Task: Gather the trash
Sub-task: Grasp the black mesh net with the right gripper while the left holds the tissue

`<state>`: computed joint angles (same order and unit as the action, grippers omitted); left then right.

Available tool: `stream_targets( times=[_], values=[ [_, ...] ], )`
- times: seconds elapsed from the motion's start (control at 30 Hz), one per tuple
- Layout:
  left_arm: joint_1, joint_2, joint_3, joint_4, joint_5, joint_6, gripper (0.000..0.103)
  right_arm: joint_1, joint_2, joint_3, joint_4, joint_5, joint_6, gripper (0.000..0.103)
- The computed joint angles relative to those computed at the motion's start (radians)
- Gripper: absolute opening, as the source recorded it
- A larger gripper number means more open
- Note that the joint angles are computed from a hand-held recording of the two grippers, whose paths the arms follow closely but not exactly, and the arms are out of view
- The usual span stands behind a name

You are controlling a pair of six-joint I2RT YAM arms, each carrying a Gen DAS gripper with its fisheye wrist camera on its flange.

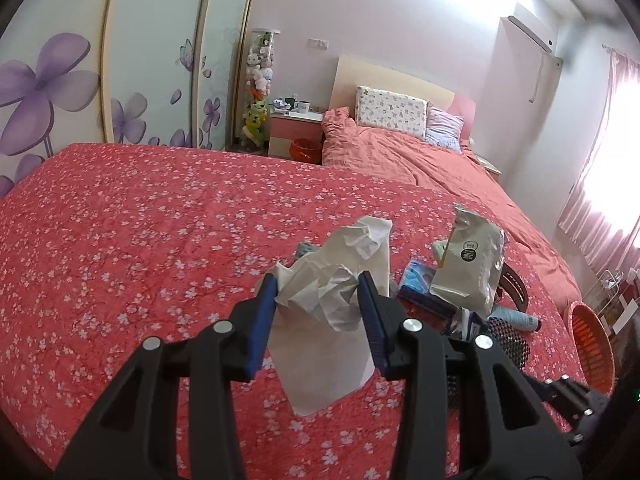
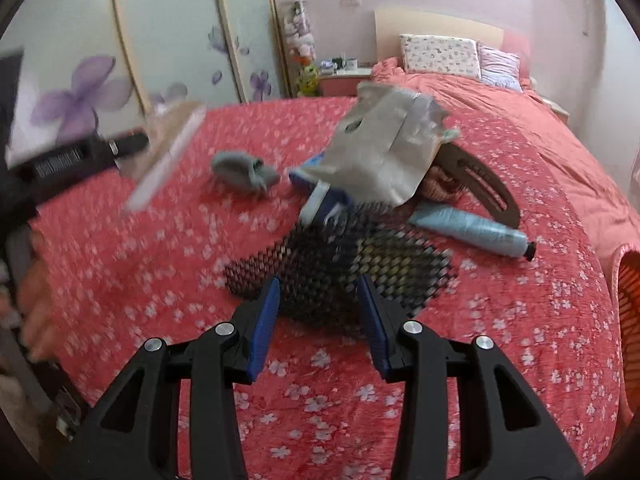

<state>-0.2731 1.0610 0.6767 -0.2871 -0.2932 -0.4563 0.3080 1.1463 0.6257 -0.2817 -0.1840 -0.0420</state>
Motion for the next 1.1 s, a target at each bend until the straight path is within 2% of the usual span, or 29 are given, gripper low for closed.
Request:
stream_targets(
  times=[0.07,0.13,0.2,0.27,0.5,0.57,0.6,0.63,0.7,0.77,0.83,0.87,0.9,0.93,1.0,1.1],
  values=[
    [0.007,-0.012,-0.005,-0.007,0.008,-0.001,0.041,0.02,0.026,-0.009,0.015,0.028,-0.001,0.03],
    [0.009,-0.017,-0.007,-0.012,0.011,-0.003,0.041,0.028,0.031,-0.021,0.03,0.045,-0.006,0.015],
    [0.011,-0.019,-0.006,-0.017,0.013,-0.005,0.041,0.029,0.022,-0.029,0.034,0.061,-0.018,0.006],
    [0.005,-0.018,-0.003,-0.022,0.012,-0.01,0.041,-0.003,0.005,-0.029,0.019,0.025,-0.026,0.002],
    [-0.041,0.0,0.014,-0.028,-0.009,-0.029,0.041,-0.091,-0.092,-0.04,0.017,-0.026,-0.03,0.002],
    [-0.053,0.009,0.018,-0.029,-0.012,-0.035,0.041,-0.095,-0.071,-0.039,0.024,-0.027,-0.035,0.006],
    [-0.059,0.014,0.022,-0.031,-0.013,-0.038,0.041,-0.094,-0.057,-0.036,0.028,-0.026,-0.031,0.023],
    [-0.063,0.016,0.023,-0.031,-0.014,-0.04,0.041,-0.092,-0.047,-0.037,0.034,-0.02,-0.025,0.046],
    [-0.072,0.02,0.023,-0.032,-0.017,-0.044,0.041,-0.082,-0.025,-0.04,0.065,-0.001,-0.014,0.051],
    [-0.08,0.023,0.027,-0.035,-0.022,-0.045,0.041,-0.062,-0.004,-0.041,0.079,0.028,-0.012,0.049],
    [-0.09,0.026,0.034,-0.039,-0.029,-0.048,0.041,-0.047,0.015,-0.04,0.083,0.058,-0.017,0.034],
    [-0.092,0.024,0.034,-0.039,-0.03,-0.048,0.041,-0.044,0.028,-0.039,0.086,0.07,-0.024,0.031],
    [-0.093,0.022,0.033,-0.04,-0.032,-0.048,0.041,-0.053,0.022,-0.046,0.088,0.061,-0.03,0.022],
    [-0.096,0.021,0.033,-0.041,-0.033,-0.049,0.041,-0.061,0.015,-0.049,0.085,0.053,-0.034,0.018],
    [-0.095,0.022,0.035,-0.042,-0.03,-0.049,0.041,-0.085,-0.009,-0.049,0.065,0.031,-0.035,0.013],
    [-0.098,0.028,0.036,-0.037,-0.028,-0.046,0.041,-0.143,-0.032,-0.043,0.035,-0.024,-0.042,0.012]
  ],
)
